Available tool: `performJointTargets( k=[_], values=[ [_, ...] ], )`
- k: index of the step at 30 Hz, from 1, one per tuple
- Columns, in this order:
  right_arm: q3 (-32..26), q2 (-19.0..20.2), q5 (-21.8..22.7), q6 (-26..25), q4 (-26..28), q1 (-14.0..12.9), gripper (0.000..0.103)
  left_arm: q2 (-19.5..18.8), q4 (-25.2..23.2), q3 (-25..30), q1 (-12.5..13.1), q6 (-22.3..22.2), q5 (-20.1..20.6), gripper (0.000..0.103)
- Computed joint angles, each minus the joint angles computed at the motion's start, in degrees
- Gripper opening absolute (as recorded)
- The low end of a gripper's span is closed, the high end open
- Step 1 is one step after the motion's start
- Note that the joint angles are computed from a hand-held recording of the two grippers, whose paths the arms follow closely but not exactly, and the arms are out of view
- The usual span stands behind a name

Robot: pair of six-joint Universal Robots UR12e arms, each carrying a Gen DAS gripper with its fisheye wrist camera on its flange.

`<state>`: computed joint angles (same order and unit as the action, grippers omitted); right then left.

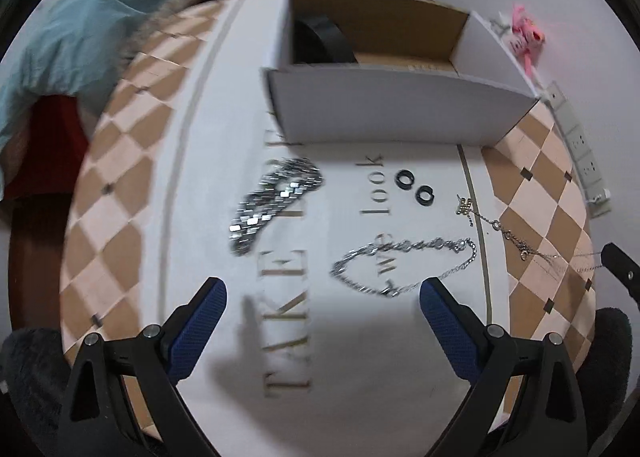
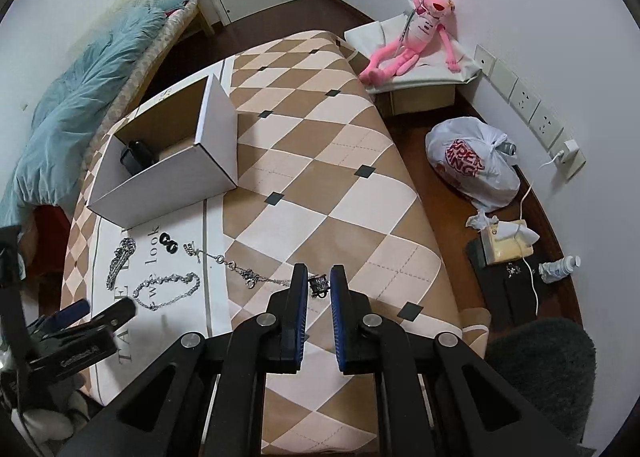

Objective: Organize jewelry
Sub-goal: 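Grasp the pendant necklace with the right gripper while the left gripper approaches the silver link bracelet, then grasp the silver link bracelet with the left gripper and lift it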

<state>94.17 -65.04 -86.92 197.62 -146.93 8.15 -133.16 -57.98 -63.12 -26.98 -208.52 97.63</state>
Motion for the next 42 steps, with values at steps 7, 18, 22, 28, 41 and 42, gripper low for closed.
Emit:
performJointTargets(
  k=[7, 18, 22, 28, 41, 42],
  values=[
    [-0.16, 0.48, 0.8, 1.11, 1.14, 0.0, 0.012, -1.89, 0.65, 2.16, -0.35, 4.13, -0.45, 0.049],
    [-0.53, -0.41, 3.27, 0.1, -0.15, -0.28, 0.012, 1.96, 6.99, -3.1, 0.17, 2.59, -6.93, 0.0],
    [-0.99, -0.93, 4.88, -0.25, -1.17, -0.36, 0.012, 4.32, 10.41, -6.04, 1.04, 2.01, -8.42, 0.0],
    [-2.05, -0.83, 5.45, -0.69, -1.73, 0.01, 0.012, 4.7, 10.58, -5.89, 1.55, -1.01, -7.64, 0.003],
    [-0.49, 0.09, 3.04, 0.65, 0.35, -0.07, 0.012, -1.36, -0.9, 1.43, -0.69, 0.69, -1.17, 0.09],
    [-0.42, 0.1, 2.97, 0.71, 0.42, -0.12, 0.012, -1.62, -0.75, 1.73, -1.0, 1.51, -0.13, 0.089]
  ],
)
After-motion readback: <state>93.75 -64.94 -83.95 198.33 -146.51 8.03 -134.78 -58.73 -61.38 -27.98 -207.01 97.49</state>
